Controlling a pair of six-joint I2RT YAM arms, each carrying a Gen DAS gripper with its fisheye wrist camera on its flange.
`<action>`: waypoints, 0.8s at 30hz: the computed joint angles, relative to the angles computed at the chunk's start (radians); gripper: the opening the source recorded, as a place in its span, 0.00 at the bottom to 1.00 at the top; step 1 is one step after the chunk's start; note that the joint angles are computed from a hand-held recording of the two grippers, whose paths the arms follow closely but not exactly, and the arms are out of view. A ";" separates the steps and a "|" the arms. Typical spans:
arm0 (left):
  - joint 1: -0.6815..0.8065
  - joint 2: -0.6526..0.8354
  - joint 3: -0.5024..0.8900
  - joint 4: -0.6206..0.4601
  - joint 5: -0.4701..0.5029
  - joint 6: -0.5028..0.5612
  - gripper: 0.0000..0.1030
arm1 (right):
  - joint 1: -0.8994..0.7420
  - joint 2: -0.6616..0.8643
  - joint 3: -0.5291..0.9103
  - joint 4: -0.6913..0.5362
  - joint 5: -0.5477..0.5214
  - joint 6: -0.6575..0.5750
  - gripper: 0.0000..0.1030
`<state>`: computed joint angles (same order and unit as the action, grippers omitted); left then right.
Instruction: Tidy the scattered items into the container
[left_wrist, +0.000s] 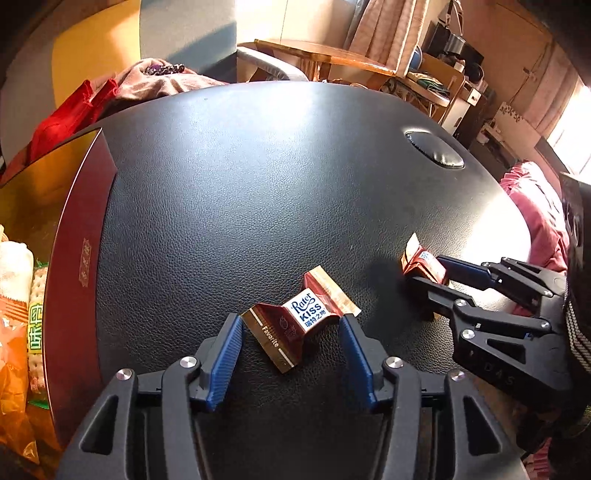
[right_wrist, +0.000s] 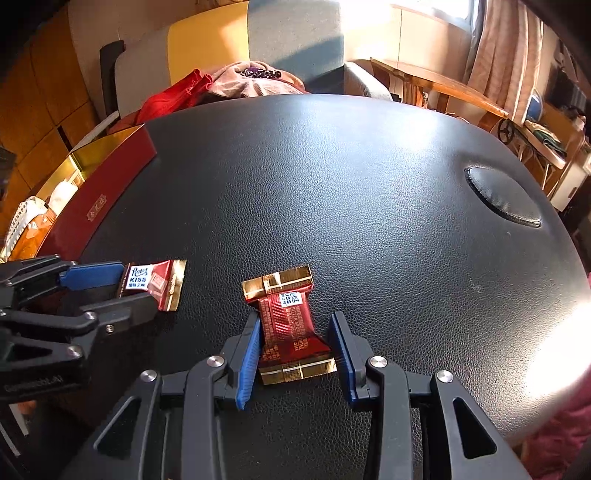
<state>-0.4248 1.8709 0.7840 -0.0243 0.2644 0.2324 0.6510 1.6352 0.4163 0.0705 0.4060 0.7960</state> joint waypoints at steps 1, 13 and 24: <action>-0.007 -0.002 -0.007 0.010 -0.013 -0.003 0.47 | 0.001 0.001 0.000 0.000 0.001 0.000 0.37; -0.072 -0.057 -0.061 0.119 -0.175 0.010 0.47 | 0.016 0.030 0.024 0.011 0.008 0.021 0.56; -0.055 -0.019 0.008 0.082 -0.132 0.128 0.52 | 0.009 0.040 0.018 0.035 0.010 0.011 0.59</action>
<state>-0.4798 1.8517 0.7915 0.0574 0.1320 0.3603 0.6603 1.6749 0.4346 0.1054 0.4160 0.8074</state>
